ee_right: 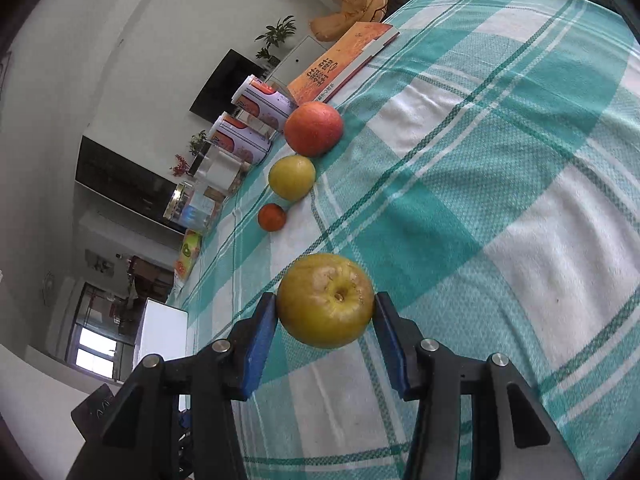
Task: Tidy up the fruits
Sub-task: 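Carry both items over the white box and open both tools to drop them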
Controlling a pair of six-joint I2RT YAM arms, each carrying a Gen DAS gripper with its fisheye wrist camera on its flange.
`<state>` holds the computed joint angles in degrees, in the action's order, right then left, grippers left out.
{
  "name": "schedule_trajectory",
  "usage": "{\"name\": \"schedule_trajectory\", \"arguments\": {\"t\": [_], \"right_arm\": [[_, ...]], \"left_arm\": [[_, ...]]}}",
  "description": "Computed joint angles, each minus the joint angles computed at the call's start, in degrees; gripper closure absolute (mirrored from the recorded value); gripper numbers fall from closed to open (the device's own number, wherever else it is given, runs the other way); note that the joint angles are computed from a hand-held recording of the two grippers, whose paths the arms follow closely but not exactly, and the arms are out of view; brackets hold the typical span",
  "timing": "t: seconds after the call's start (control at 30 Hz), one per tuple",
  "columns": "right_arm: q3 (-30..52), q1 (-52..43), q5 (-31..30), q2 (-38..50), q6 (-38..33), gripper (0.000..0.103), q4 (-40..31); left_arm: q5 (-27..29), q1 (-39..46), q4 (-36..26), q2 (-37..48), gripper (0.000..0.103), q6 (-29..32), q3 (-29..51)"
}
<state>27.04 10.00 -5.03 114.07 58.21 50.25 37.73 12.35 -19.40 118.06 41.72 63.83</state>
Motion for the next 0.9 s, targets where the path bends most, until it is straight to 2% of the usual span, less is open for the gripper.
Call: {"name": "schedule_trajectory", "arguments": {"t": [0.13,0.23,0.3,0.37,0.43,0.5,0.53,0.77,0.9], "right_arm": [[-3.6,13.7,7.7,-3.7,5.6,0.054,2.0],[-0.9,23.7,12.6,-5.0,7.8,0.054,-1.4],[3.3,29.0,14.5,-5.2,7.9,0.054,-6.0],[8.7,33.3,15.5,-4.9,6.9,0.054,-11.2],[15.1,36.3,15.6,-4.0,4.4,0.054,-16.3],[22.4,38.6,15.4,-2.0,1.3,0.054,-21.3],[26.1,39.4,15.0,-0.6,0.0,0.054,-23.5],[54.4,44.7,11.3,11.6,-7.0,0.054,-40.0],[73.7,46.7,8.7,21.5,-10.6,0.054,-51.0]], "left_arm": [[7.8,8.4,-22.8,-4.1,0.062,12.7,4.5],[9.1,15.2,-38.5,-5.0,0.062,23.3,9.3],[9.1,20.0,-47.7,-3.9,0.062,28.9,13.9],[9.0,24.8,-54.4,-2.2,0.062,32.8,18.9],[9.0,29.2,-58.6,0.0,0.062,34.5,24.9],[9.4,32.7,-58.3,1.7,0.062,34.1,29.7],[9.6,34.1,-56.2,2.4,0.061,32.6,31.4],[5.7,39.5,-43.1,15.8,0.061,15.2,50.5],[2.2,40.9,-38.1,22.8,0.061,9.0,58.7]]}}
